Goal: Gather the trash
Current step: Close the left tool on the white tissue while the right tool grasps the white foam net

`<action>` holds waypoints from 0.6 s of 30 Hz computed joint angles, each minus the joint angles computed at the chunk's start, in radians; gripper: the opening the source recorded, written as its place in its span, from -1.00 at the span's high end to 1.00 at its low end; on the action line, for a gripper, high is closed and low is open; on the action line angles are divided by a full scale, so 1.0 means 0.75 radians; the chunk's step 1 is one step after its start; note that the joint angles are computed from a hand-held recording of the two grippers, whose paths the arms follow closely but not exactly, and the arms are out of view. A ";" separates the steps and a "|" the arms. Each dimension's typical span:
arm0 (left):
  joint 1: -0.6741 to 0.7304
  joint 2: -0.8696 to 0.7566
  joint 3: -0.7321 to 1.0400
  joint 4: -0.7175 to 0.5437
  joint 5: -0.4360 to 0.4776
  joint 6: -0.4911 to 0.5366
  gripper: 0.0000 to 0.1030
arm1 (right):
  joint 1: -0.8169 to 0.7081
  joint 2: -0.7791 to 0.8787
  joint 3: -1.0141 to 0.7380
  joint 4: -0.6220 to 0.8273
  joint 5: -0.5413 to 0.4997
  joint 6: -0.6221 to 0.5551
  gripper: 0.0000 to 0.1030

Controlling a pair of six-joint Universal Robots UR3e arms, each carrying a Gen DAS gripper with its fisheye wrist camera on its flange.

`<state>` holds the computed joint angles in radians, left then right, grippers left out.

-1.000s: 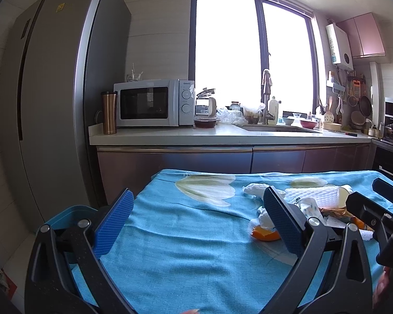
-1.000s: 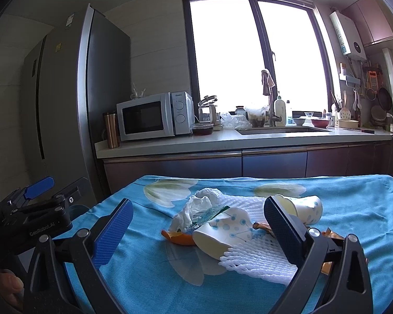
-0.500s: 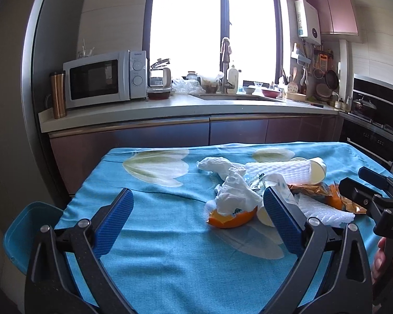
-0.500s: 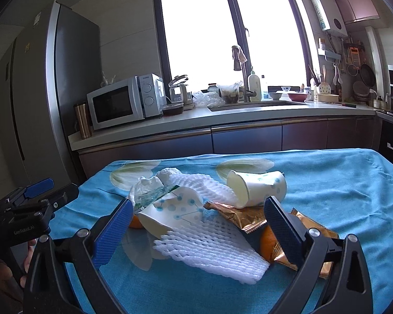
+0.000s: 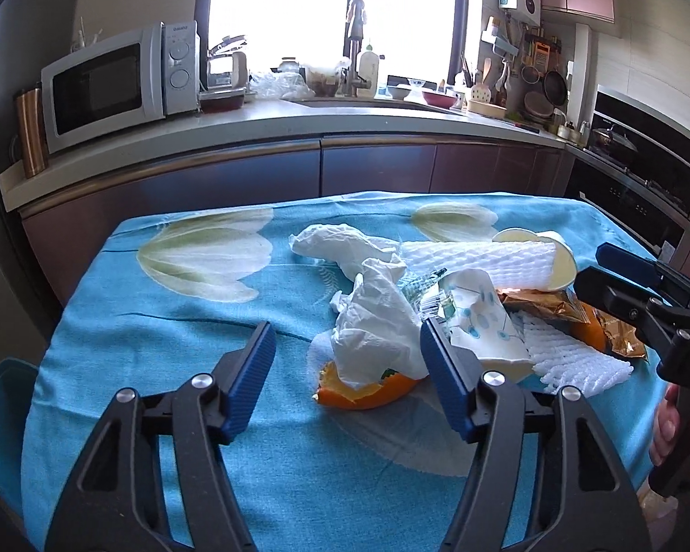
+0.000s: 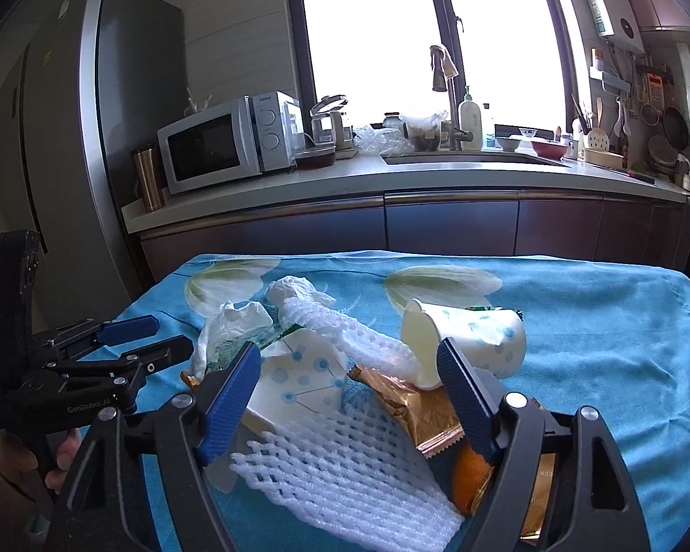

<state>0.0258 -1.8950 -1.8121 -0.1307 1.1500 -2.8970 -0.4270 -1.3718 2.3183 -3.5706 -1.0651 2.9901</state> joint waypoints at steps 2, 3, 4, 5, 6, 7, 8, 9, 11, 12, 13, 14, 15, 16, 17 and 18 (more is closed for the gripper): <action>-0.006 -0.038 0.059 -0.065 -0.014 0.013 -0.11 | 0.014 0.019 -0.065 0.076 0.002 -0.025 -0.32; -0.006 -0.057 0.088 -0.097 -0.026 0.014 -0.09 | 0.025 0.032 -0.099 0.110 -0.011 -0.030 -0.27; -0.001 -0.072 0.116 -0.135 -0.050 0.020 -0.04 | 0.031 0.040 -0.126 0.145 -0.010 -0.039 -0.24; 0.007 -0.077 0.125 -0.161 -0.071 0.024 0.05 | 0.038 0.047 -0.150 0.176 -0.008 -0.051 -0.17; 0.011 -0.085 0.140 -0.183 -0.084 0.027 0.08 | 0.046 0.056 -0.168 0.193 -0.016 -0.058 -0.08; 0.018 -0.096 0.159 -0.215 -0.107 0.032 0.13 | 0.054 0.064 -0.187 0.216 -0.017 -0.067 -0.03; 0.024 -0.107 0.174 -0.238 -0.130 0.031 0.27 | 0.059 0.068 -0.204 0.249 -0.015 -0.078 0.10; 0.033 -0.116 0.187 -0.265 -0.154 0.031 0.33 | 0.062 0.073 -0.216 0.269 -0.011 -0.081 0.27; 0.048 -0.130 0.210 -0.312 -0.193 0.032 0.57 | 0.054 0.081 -0.229 0.306 0.020 -0.085 0.47; 0.052 -0.137 0.218 -0.317 -0.197 0.028 0.62 | 0.051 0.086 -0.235 0.317 0.028 -0.084 0.60; 0.058 -0.141 0.219 -0.318 -0.206 0.023 0.72 | 0.048 0.088 -0.232 0.315 0.035 -0.081 0.66; 0.067 -0.144 0.223 -0.330 -0.224 0.021 0.81 | 0.043 0.086 -0.226 0.311 0.047 -0.077 0.72; 0.077 -0.145 0.228 -0.346 -0.241 0.020 0.86 | 0.039 0.086 -0.224 0.309 0.058 -0.072 0.75; 0.087 -0.136 0.220 -0.354 -0.253 0.018 0.92 | 0.033 0.081 -0.219 0.306 0.070 -0.065 0.76; 0.098 -0.125 0.209 -0.356 -0.270 0.018 0.92 | 0.029 0.075 -0.213 0.301 0.083 -0.058 0.79; 0.105 -0.119 0.199 -0.349 -0.278 0.015 0.94 | 0.026 0.068 -0.205 0.291 0.095 -0.056 0.80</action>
<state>0.1045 -1.9840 -1.6629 -0.3922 0.9412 -2.8859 -0.4073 -1.3211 2.1642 -3.3520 -0.9941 2.9479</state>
